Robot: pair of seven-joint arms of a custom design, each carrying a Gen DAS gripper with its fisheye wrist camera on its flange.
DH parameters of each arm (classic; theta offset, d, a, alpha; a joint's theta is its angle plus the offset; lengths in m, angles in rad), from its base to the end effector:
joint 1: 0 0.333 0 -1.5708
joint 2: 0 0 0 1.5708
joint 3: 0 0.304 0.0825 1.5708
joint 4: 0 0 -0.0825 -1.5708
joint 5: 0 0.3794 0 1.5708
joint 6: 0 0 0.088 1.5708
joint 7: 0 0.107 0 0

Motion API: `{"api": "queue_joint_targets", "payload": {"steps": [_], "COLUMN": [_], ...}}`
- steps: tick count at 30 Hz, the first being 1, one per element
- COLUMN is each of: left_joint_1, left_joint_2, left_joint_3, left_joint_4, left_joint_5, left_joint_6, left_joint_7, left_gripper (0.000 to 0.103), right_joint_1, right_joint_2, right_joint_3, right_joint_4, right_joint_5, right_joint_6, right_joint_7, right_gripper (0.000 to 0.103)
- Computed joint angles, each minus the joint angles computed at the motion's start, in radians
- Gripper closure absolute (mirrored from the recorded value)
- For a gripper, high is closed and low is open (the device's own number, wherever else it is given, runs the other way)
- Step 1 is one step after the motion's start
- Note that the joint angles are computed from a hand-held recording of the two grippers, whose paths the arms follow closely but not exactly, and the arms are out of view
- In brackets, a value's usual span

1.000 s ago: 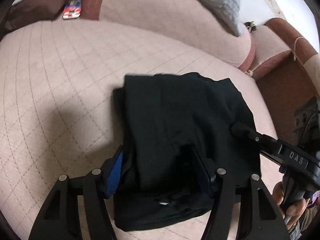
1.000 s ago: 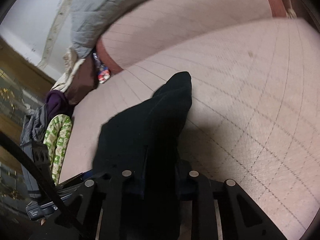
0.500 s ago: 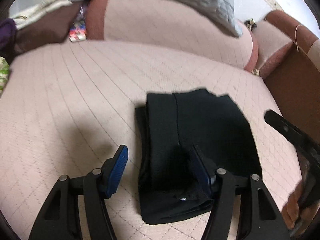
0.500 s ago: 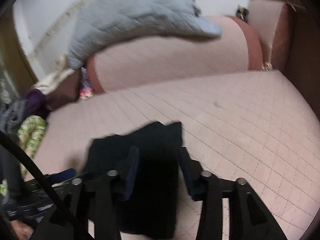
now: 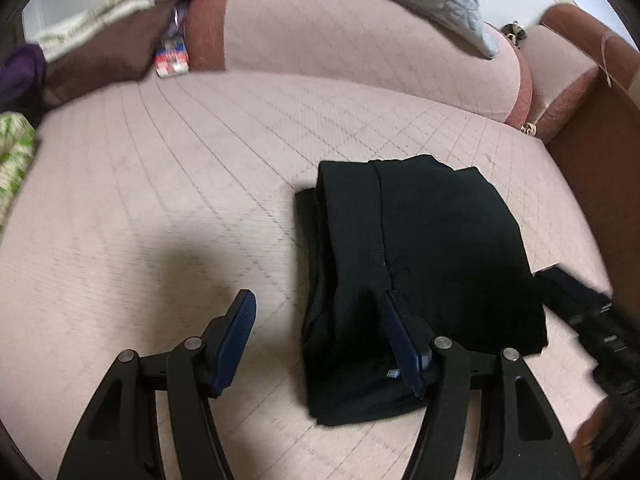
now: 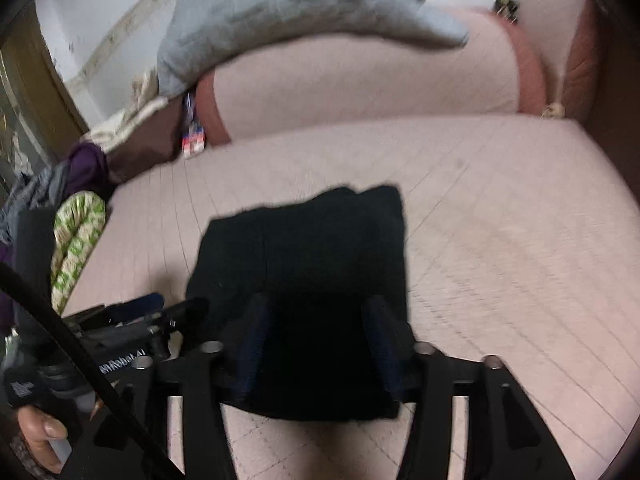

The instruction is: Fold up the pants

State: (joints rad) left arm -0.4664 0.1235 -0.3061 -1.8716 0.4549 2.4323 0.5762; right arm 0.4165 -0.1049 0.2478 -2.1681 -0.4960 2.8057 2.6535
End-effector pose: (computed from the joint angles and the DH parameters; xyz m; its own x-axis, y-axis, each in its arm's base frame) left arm 0.4522 -0.4290 0.4875 -0.0780 -0.9909 0.1100 -0.8600 0.0111 -0.5101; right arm 0.4234 0.3653 0.5105 0.1098 -0.9509 -0.2895 -0.7489 0.1124 -0.6531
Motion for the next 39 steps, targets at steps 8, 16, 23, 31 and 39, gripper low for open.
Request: {"api": "queue_joint_targets", "payload": {"steps": [8,16,23,31,39], "left_joint_1": [-0.058,-0.077,-0.060,-0.047,-0.036], "left_joint_2": [-0.148,-0.321,-0.312,-0.232,-0.216], "left_joint_3": [-0.053,-0.184,-0.142,-0.102,-0.084], "left_joint_4": [-0.102,-0.245,-0.259,-0.238,-0.253], "left_joint_5": [0.175,0.563,0.484,0.315,0.175], "left_joint_6": [-0.102,-0.239,-0.088,-0.060,-0.012], "left_joint_7": [-0.197,-0.591,-0.490,-0.360,-0.309], "left_gripper": [0.030,0.000,0.000,0.000,0.000], "right_joint_1": [0.007,-0.044,-0.061,-0.028,0.017], "right_joint_2": [-0.203,-0.316,-0.262,-0.160,-0.118], "right_joint_3": [0.099,0.182,0.224,0.177,0.141], "right_joint_4": [-0.137,-0.250,-0.226,-0.185,-0.151], "right_joint_5": [-0.015,0.031,0.005,-0.046,-0.119], "right_joint_6": [-0.165,-0.160,-0.176,-0.149,-0.175], "right_joint_7": [0.090,0.168,0.186,0.217,0.229], "right_gripper": [0.030,0.022,0.020,0.019,0.018]}}
